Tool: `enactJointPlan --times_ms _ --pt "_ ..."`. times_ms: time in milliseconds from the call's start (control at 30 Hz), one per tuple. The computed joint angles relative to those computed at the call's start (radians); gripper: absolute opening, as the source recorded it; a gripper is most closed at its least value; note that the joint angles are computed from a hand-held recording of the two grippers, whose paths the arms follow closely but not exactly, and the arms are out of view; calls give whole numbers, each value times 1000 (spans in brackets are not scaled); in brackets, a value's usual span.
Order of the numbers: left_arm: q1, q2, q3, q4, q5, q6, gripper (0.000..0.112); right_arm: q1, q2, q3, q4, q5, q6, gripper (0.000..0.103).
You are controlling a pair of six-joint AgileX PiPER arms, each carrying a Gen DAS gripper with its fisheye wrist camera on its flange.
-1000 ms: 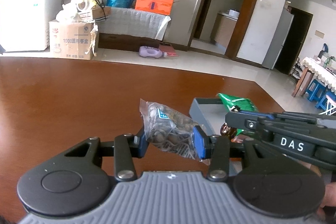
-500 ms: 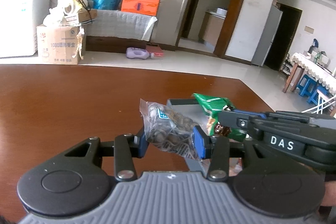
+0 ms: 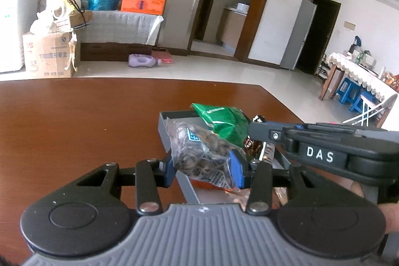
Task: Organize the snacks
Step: 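Carry the seed bag and gold candy with both tools over the box, then lower both snacks into the box and open both tools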
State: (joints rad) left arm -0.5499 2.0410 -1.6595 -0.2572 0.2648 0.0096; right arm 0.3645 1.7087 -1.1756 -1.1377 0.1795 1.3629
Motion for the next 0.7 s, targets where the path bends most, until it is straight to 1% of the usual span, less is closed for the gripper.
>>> enactJointPlan --times_ms 167,300,500,567,600,700 --pt "-10 22 -25 -6 10 5 42 -14 -8 15 -23 -3 24 13" --pt "-9 36 -47 -44 24 49 42 -20 -8 17 -24 1 29 13" --pt "-18 73 -97 -82 61 104 42 -36 1 11 91 7 -86 13" --pt "-22 78 -98 -91 62 115 42 -38 1 16 95 9 -86 13" --pt "-23 83 -105 -93 69 119 42 -40 4 13 120 11 -111 13" --pt "-17 105 -141 -129 108 164 43 -42 14 4 205 25 -203 13"
